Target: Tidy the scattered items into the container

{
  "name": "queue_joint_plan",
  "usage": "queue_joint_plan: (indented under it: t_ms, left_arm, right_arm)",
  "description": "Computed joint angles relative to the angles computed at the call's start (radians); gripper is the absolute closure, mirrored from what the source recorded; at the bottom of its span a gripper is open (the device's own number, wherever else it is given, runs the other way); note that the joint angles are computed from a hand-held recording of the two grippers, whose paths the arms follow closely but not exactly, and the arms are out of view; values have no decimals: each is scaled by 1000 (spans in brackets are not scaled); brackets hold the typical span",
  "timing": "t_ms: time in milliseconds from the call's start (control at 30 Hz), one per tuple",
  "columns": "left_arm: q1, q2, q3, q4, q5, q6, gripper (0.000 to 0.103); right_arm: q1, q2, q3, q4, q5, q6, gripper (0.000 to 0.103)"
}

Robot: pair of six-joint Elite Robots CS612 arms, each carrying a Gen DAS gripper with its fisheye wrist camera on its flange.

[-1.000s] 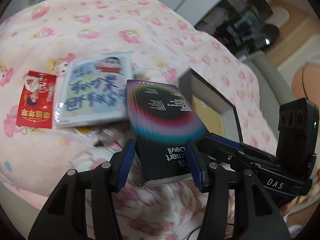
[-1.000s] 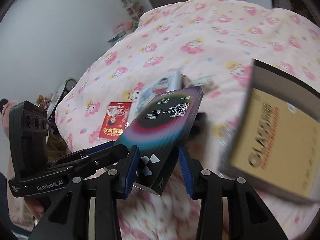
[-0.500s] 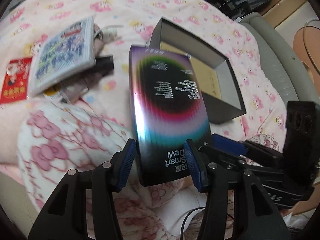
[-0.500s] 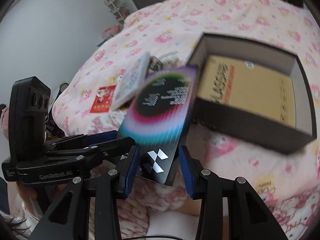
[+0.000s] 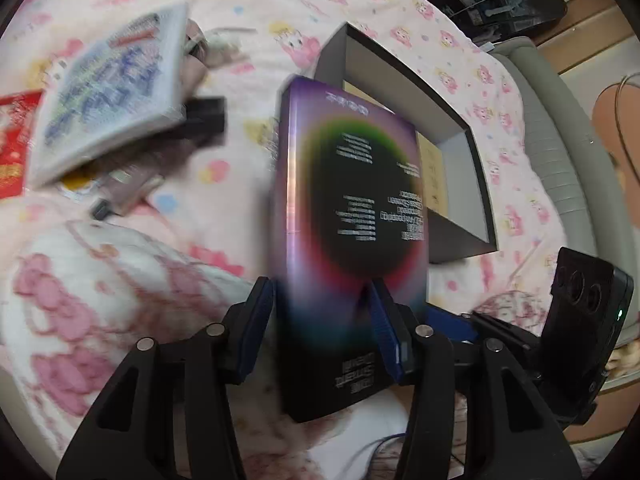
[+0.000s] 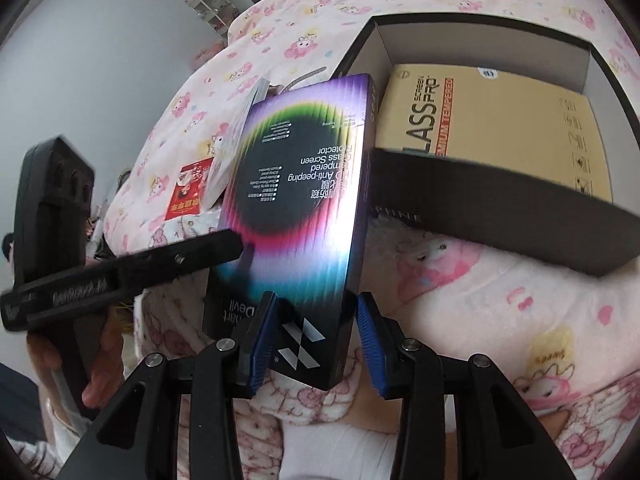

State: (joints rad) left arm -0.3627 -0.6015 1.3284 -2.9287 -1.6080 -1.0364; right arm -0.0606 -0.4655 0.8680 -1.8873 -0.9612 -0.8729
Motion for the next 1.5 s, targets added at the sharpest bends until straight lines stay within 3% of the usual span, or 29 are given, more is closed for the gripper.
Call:
queue_joint_plan:
  t_ms: [67, 200, 267, 367, 467, 567, 700, 867, 1033, 1200, 1333, 1500]
  left_arm:
    - [-7, -6, -7, 23, 18, 30, 53]
    - [-12, -3, -14, -69, -54, 74, 57]
    - [-13, 13, -40, -101, -105, 95, 57]
    - [-25, 41, -110, -32, -108, 152, 57]
    - [-28, 78, -180, 15, -156, 172, 56]
    - [-33, 101, -224, 55, -182, 198, 57]
    - [-48, 115, -258, 105, -164, 241, 54]
    - [-61, 117, -278, 149, -139, 275, 54]
    - [-63, 101, -248, 47, -148, 307, 53]
    - [-46, 106, -234, 37, -159, 202, 53]
    - [-36, 115, -235, 138, -143, 105, 53]
    - [-31, 129, -245, 158, -106, 50, 53]
  right_arm:
    - [2, -4, 7, -29, -10, 5, 67]
    - [-3, -15, 36, -124, -51, 35, 69]
    - [-10, 1, 6, -67, -45, 38, 72]
    - [-17, 13, -9, -34, -54, 46, 72]
    - [-28, 24, -22, -20, -66, 76, 72]
    - [-41, 13, 4, -86, -82, 104, 72]
    - [-66, 16, -9, -51, -41, 134, 72]
    - [-82, -7, 32, -85, -37, 136, 72]
    - [-100, -10, 30, -79, -28, 163, 71]
    - [-113, 6, -3, -147, -9, 260, 71]
    - [-126, 10, -13, -231, 0, 329, 71]
    - [-121, 59, -100, -209, -17, 376, 71]
